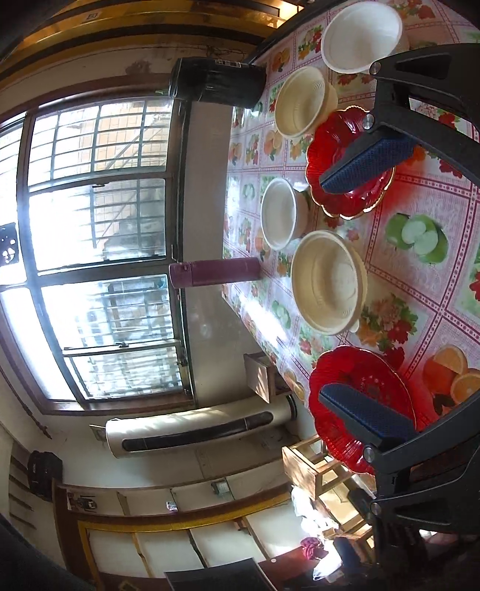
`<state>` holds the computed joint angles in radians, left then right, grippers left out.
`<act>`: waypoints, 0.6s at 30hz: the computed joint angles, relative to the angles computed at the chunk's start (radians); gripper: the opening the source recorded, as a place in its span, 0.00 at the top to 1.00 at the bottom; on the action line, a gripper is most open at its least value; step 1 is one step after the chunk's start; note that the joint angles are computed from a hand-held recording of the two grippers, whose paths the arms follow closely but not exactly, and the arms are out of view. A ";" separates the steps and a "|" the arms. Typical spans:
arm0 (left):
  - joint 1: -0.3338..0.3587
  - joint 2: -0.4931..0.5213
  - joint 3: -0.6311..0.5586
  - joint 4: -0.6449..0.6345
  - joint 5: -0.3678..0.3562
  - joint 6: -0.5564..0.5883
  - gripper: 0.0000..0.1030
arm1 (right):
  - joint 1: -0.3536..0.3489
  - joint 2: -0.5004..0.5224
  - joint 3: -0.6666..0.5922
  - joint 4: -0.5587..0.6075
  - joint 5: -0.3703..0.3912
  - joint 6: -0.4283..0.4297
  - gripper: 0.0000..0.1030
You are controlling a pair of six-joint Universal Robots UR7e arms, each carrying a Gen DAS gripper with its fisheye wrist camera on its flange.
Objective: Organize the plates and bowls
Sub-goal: 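Move both grippers toward the rim of the large red wedding plate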
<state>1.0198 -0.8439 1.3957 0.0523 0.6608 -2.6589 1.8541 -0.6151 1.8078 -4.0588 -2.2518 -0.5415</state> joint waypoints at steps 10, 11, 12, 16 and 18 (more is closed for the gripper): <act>0.008 0.071 -0.063 0.065 -0.060 -0.031 0.00 | -0.015 0.031 -0.010 0.088 0.012 0.035 0.00; 0.005 0.076 -0.067 0.080 -0.059 -0.040 0.00 | -0.016 0.033 -0.010 0.094 0.014 0.036 0.00; 0.004 0.081 -0.074 0.099 -0.054 -0.053 0.00 | -0.015 0.034 -0.011 0.101 0.015 0.038 0.00; 0.003 0.085 -0.079 0.121 -0.036 -0.070 0.00 | -0.021 0.035 -0.010 0.119 0.020 0.040 0.00; 0.003 0.086 -0.079 0.124 -0.031 -0.070 0.00 | -0.025 0.035 -0.009 0.129 0.025 0.048 0.00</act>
<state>1.0224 -0.7579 1.3170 0.1759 0.6297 -2.7289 1.8293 -0.5797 1.7985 -3.9302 -2.2269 -0.4938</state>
